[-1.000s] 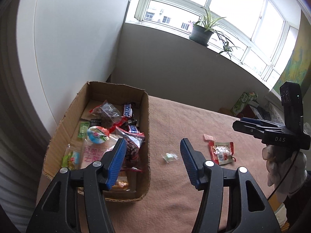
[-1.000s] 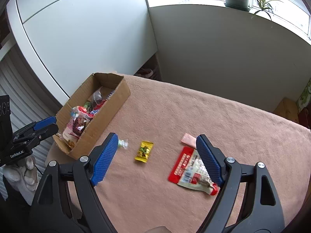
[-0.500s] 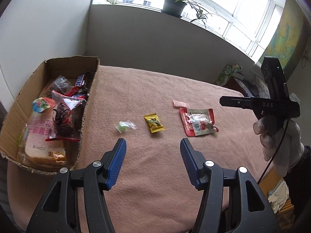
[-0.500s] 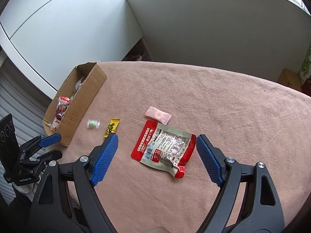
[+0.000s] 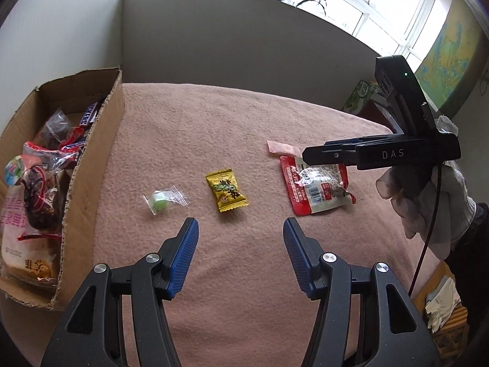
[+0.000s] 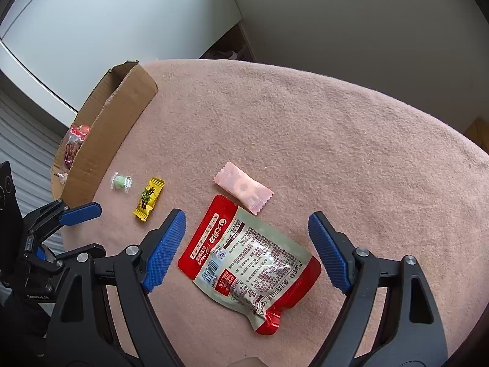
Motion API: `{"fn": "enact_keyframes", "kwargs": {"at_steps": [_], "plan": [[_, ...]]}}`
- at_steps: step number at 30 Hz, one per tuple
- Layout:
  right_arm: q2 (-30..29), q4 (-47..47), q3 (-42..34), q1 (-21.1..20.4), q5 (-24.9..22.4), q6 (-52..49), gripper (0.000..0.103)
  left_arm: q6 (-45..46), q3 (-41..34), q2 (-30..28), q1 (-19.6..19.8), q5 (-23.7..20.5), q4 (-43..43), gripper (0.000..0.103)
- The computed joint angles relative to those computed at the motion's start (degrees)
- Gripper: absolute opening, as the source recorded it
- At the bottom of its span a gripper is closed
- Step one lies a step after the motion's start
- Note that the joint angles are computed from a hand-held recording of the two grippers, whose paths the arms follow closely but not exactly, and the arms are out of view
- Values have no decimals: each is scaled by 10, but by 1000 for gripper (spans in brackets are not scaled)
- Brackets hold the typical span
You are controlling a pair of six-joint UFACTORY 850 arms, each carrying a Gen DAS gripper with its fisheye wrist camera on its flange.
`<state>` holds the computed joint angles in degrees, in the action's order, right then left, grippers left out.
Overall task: Organize snacks
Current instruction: 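Move both open tools back over the yellow candy and red-trimmed bag, then grasp the yellow candy pack with the left tool while the right tool grasps the red-trimmed bag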
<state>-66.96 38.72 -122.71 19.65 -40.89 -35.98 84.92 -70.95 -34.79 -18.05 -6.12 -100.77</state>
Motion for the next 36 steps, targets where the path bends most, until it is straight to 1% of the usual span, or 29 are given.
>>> {"fn": "enact_keyframes", "kwargs": {"at_steps": [2, 4, 7, 9, 12, 16, 17, 20, 22, 27, 30, 31, 32, 33, 34, 36], "plan": [[-8, 6, -8, -2, -7, 4, 85, -70, -13, -12, 0, 0, 71, 57], [-2, 28, 4, -6, -6, -14, 85, -130, -25, -22, 0, -3, 128, 57], [10, 45, 25, -10, -15, -30, 85, -171, -37, -33, 2, -8, 164, 57], [23, 52, 47, -11, -17, -46, 85, -170, -40, -36, 3, -9, 164, 57], [44, 49, 84, -8, -8, -63, 85, -174, -45, -41, 4, -9, 167, 57], [63, 23, 114, 0, -5, -80, 85, -172, -49, -46, 6, -10, 163, 57], [70, 8, 123, 4, 3, -80, 85, -185, -53, -49, 7, -10, 178, 57], [90, -45, 152, 13, 58, -58, 85, -180, -50, -47, 6, -7, 175, 57], [92, -57, 151, 13, 71, -51, 85, -158, -47, -45, 7, -7, 154, 57], [73, -36, 115, 14, 44, -83, 85, -183, -54, -49, 6, -6, 180, 57], [57, -38, 93, 17, 34, -75, 85, -231, -61, -53, 4, -5, 230, 57], [52, -36, 87, 17, 29, -72, 85, -236, -63, -54, 5, -6, 234, 57], [49, -33, 84, 16, 26, -71, 85, -243, -65, -55, 5, -8, 241, 57], [47, -29, 80, 16, 18, -72, 85, -269, -71, -59, 4, -9, 265, 56], [46, -27, 80, 16, 12, -74, 85, -271, -73, -60, 5, -10, 266, 56], [53, -25, 93, 18, 8, -84, 85, -288, -78, -63, 5, -11, 285, 55]]}}
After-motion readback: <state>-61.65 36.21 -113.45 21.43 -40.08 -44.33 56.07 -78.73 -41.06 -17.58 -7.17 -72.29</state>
